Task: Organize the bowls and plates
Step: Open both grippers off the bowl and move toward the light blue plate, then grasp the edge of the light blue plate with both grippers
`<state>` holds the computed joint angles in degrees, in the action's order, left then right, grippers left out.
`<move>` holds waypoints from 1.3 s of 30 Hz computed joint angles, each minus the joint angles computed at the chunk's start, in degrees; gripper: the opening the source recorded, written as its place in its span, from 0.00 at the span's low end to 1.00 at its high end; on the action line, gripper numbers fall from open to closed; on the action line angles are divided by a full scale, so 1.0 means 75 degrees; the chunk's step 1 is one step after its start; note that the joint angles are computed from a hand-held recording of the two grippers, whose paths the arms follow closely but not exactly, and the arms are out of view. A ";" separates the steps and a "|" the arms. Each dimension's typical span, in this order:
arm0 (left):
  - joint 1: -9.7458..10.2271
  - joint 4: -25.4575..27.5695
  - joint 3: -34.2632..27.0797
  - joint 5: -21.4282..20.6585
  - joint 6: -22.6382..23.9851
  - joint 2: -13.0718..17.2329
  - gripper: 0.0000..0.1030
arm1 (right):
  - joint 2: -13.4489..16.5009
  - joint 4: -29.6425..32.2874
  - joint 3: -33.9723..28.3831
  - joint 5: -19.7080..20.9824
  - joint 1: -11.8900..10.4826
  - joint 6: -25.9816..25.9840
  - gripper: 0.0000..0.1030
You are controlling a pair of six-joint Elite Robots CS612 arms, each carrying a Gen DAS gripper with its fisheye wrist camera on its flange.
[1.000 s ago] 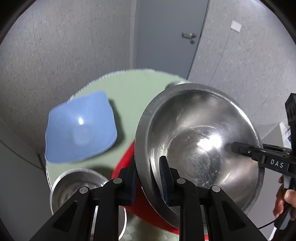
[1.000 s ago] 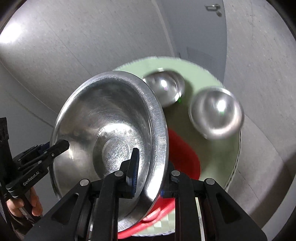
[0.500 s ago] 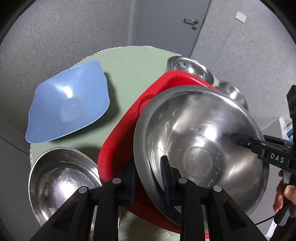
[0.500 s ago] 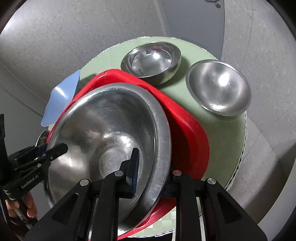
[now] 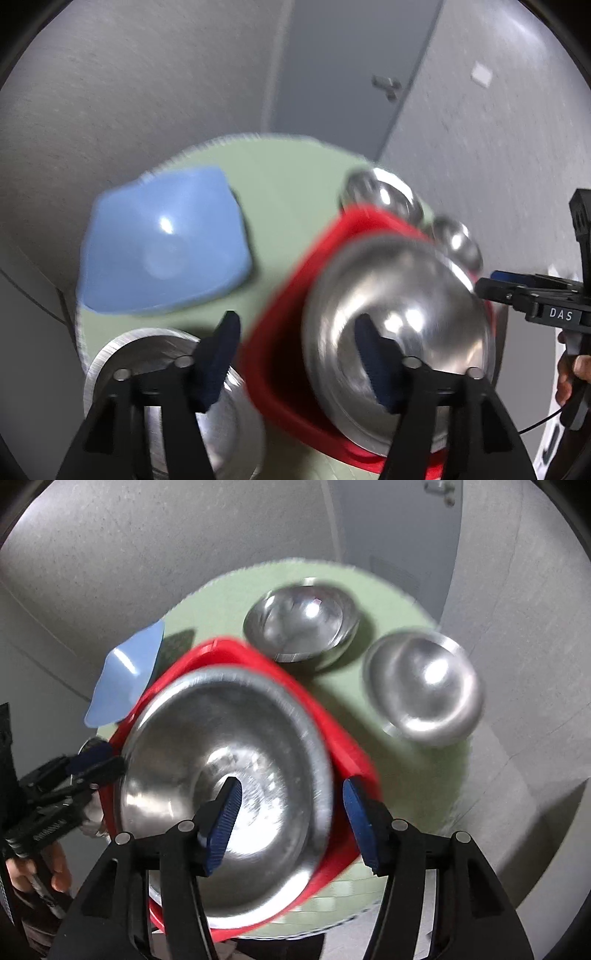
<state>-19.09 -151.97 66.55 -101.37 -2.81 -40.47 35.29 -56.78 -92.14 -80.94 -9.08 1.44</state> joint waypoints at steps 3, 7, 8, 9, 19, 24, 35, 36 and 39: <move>0.0161 -0.0505 -0.0018 0.0072 -0.0427 -0.0034 0.68 | -0.0210 -0.0543 0.0294 0.0071 0.0076 -0.0160 0.58; 0.0362 -0.0637 -0.0273 0.0875 -0.0958 0.0079 0.78 | -0.0594 -0.1220 0.1148 0.0545 0.0302 -0.0446 0.60; 0.0431 -0.0505 -0.0405 0.1079 -0.1091 0.0153 0.78 | -0.0691 -0.1451 0.1431 0.0746 0.0371 -0.0528 0.60; 0.0481 -0.0399 -0.0502 0.1178 -0.1225 0.0213 0.78 | -0.0791 -0.1637 0.1720 0.0897 0.0442 -0.0601 0.60; 0.0807 0.1304 -0.1610 0.1438 -0.1866 0.1004 0.68 | -0.1795 -0.1959 0.4696 0.1272 0.0971 -0.0965 0.64; 0.0846 0.1795 -0.1934 0.0993 -0.1870 0.1225 0.49 | -0.1957 -0.1764 0.5311 0.1173 0.1083 -0.0969 0.64; 0.0912 0.1736 -0.2089 0.0846 -0.1487 0.1287 0.20 | -0.1806 -0.1810 0.5184 0.1680 0.1064 -0.1016 0.32; 0.0922 0.1628 -0.2011 0.0807 -0.1472 0.1238 0.20 | -0.1759 -0.1852 0.5059 0.1716 0.1053 -0.1012 0.30; 0.0889 0.1211 -0.1768 0.0780 -0.1482 0.1067 0.19 | -0.1643 -0.2032 0.4675 0.1671 0.1041 -0.0956 0.28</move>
<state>-12.41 -142.89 53.29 -95.52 -13.92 -32.47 22.96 -72.02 -57.08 -68.40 -1.28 -5.74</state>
